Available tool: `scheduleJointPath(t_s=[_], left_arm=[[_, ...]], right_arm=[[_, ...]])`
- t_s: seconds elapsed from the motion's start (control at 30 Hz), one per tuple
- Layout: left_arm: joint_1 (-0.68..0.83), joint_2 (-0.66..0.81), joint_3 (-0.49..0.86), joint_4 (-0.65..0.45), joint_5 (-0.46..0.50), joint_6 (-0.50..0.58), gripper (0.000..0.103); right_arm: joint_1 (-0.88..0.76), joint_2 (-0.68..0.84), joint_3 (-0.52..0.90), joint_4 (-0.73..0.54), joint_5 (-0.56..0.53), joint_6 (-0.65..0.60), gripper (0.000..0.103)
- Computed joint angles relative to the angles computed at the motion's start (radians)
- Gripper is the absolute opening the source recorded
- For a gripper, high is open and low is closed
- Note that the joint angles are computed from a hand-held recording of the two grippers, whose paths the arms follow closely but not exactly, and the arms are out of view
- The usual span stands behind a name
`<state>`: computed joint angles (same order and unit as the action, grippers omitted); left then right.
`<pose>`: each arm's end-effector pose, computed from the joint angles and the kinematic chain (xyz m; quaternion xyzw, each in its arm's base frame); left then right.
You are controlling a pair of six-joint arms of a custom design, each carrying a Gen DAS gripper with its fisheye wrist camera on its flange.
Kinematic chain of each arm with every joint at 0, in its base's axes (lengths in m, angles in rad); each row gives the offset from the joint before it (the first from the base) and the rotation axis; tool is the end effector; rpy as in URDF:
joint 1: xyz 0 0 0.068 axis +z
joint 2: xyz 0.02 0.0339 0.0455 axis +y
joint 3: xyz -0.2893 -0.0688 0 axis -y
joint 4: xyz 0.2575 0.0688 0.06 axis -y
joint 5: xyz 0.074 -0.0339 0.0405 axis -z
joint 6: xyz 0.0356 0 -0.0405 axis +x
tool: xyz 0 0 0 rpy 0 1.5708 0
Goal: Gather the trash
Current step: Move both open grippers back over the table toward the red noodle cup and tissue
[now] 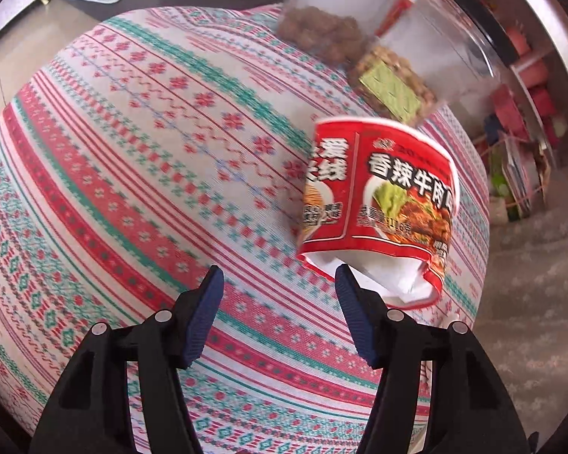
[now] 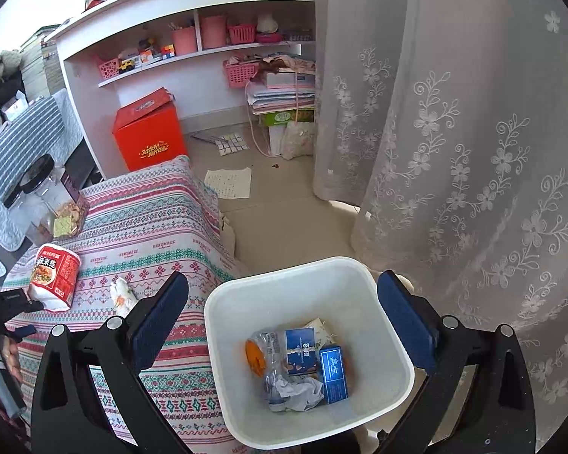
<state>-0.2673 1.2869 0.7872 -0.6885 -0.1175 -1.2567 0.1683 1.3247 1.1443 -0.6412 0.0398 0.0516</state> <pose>0.2273 -0.0579 0.2191 -0.4751 0.8573 -0.0893 0.1771 0.2844 0.0469 0.3267 -0.0470 0.9293 0.0217 0.3656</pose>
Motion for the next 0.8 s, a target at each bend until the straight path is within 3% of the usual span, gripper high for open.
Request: scheduleJointPath(t_s=[0.03, 0.17, 0.27, 0.47, 0.8], left_arm=[[0.002, -0.028, -0.009, -0.009, -0.013, 0.002, 0.073], [-0.057, -0.124, -0.046, 0.034, -0.071, -0.009, 0.091], [-0.171, -0.108, -0.033, 0.073, -0.151, -0.013, 0.096], [-0.259, 0.069, 0.085, 0.048, -0.291, 0.132, 0.096], [-0.158, 0.143, 0.054, 0.22, -0.218, 0.247, 0.096]], right_arm=[[0.012, 0.004, 0.001, -0.001, 0.004, 0.001, 0.096], [0.056, 0.023, 0.01, -0.006, 0.012, 0.005, 0.096], [0.086, 0.03, 0.013, -0.01, 0.015, 0.005, 0.096], [0.102, 0.052, 0.025, -0.027, 0.012, -0.002, 0.096], [0.131, 0.099, 0.033, -0.04, 0.016, -0.001, 0.096]])
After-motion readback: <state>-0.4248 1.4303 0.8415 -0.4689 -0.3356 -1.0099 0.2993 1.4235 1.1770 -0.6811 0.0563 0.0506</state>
